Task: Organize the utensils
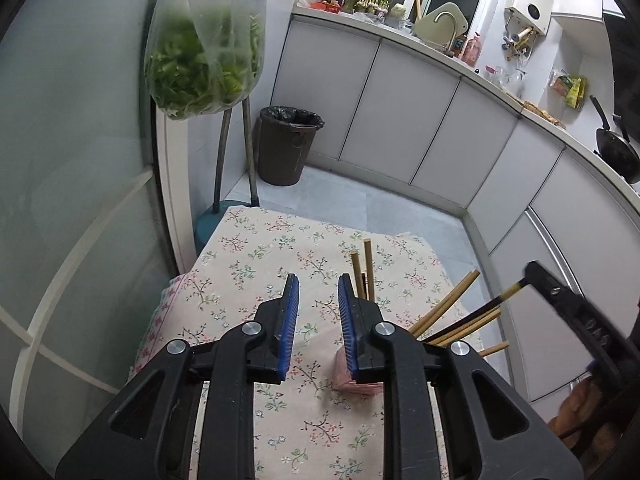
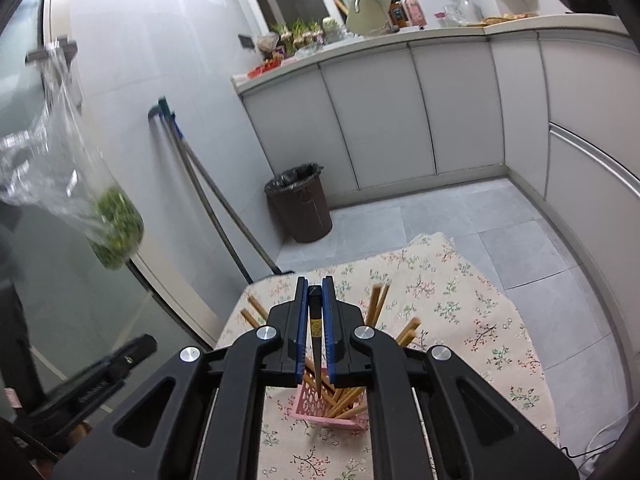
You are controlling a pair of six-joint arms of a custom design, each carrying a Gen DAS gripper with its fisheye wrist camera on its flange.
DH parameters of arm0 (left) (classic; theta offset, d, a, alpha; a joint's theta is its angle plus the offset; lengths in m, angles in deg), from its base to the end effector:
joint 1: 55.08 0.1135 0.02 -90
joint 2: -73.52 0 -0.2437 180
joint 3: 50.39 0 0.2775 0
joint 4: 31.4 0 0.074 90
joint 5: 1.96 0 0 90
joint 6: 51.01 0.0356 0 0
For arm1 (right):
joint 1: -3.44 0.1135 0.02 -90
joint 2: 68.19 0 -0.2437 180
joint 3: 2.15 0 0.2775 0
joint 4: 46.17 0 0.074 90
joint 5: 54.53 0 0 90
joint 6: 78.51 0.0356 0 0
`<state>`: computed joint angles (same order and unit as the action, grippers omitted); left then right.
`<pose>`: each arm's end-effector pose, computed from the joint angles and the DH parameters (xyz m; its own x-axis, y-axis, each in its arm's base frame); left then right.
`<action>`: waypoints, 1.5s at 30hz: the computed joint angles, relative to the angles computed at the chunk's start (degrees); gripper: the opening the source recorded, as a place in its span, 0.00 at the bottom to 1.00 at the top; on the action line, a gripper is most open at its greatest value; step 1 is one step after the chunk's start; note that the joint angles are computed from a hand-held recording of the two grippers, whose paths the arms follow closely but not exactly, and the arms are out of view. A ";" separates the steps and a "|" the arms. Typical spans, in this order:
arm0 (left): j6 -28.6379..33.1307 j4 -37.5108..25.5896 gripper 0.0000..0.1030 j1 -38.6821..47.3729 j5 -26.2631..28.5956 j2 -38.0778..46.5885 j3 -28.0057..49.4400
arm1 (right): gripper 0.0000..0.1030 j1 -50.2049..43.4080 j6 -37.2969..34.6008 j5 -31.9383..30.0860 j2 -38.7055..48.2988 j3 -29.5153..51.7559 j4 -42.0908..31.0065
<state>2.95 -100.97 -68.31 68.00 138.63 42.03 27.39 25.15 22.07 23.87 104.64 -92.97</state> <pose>0.2398 -0.0439 0.3896 -0.5106 -0.4478 -0.7340 -0.4109 0.8770 -0.2491 0.3523 0.1655 0.3699 -0.6072 -0.0183 -0.7944 -0.4435 0.8373 0.3197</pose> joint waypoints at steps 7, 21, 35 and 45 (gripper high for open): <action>-0.02 -0.72 0.26 0.44 -0.67 -1.07 -0.21 | 0.13 2.38 -0.05 1.53 1.87 -0.20 0.48; -1.54 -0.83 0.68 -6.46 -8.79 -1.40 -1.16 | 0.63 0.60 -2.76 12.97 -5.79 -7.90 0.50; -6.96 -1.03 0.93 -21.51 -21.00 2.53 -1.92 | 0.94 -3.46 -9.46 19.63 -19.37 -23.00 3.26; -14.54 -6.78 0.93 -29.41 -21.67 4.34 0.36 | 0.94 -8.53 -8.08 17.45 -29.25 -28.33 -2.05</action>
